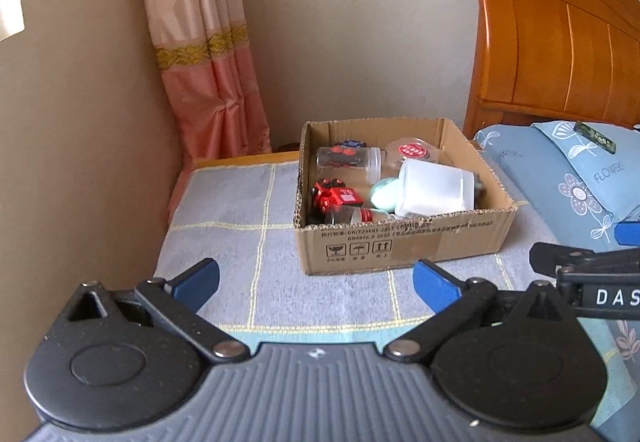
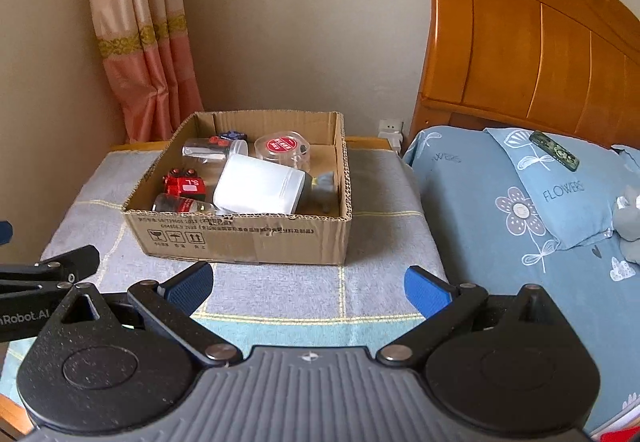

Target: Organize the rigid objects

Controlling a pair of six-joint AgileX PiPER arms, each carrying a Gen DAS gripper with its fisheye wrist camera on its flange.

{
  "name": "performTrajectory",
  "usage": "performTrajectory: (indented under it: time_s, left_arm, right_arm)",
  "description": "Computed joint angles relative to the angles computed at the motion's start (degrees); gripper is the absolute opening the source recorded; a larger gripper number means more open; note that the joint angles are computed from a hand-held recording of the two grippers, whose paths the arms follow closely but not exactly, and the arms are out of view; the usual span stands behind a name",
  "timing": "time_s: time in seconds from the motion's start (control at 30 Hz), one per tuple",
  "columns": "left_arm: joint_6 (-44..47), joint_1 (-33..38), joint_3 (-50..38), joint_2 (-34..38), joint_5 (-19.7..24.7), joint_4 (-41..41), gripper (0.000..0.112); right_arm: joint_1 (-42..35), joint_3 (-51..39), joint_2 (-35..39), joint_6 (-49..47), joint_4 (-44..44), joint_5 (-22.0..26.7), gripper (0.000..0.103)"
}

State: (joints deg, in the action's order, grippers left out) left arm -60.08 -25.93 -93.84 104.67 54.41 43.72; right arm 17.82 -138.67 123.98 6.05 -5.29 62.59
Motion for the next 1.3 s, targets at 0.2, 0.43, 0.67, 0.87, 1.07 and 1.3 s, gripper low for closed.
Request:
performTrajectory:
  time_s: [0.2,0.43,0.67,0.87,1.07,1.3]
  left_arm:
    - [0.23,-2.11,-2.85,0.72,4.36,2.1,0.102]
    - [-0.83,-3.53,-4.98,1.65,7.59,4.88,0.102]
    - [-0.47,-3.7,-5.5,1.86,8.28,5.2,0.102]
    - [-0.39,-3.95,-6.12,2.17,8.87,5.45,0.102]
    - [-0.55,-4.03,-5.83,1.88,8.74,5.66,0.102]
    - [-0.55,-4.11,-6.07,1.9,9.1,6.01,0.102]
  right_arm:
    - [-0.28,6.49,-4.28,-0.67,1.39,-4.08,0.103]
    - [-0.17,7.36,-4.9,-0.13,0.64,-4.78,0.103]
    - [-0.31,7.7,-5.13,-0.39,1.15,-5.1,0.103]
    - [-0.26,8.37,-5.69,-0.3,1.3,-5.62,0.103]
    - [-0.33,8.49,-5.76,-0.19,1.27,-5.86,0.103]
    - [-0.26,8.85,-6.08,0.02,1.2,-6.15,0.103]
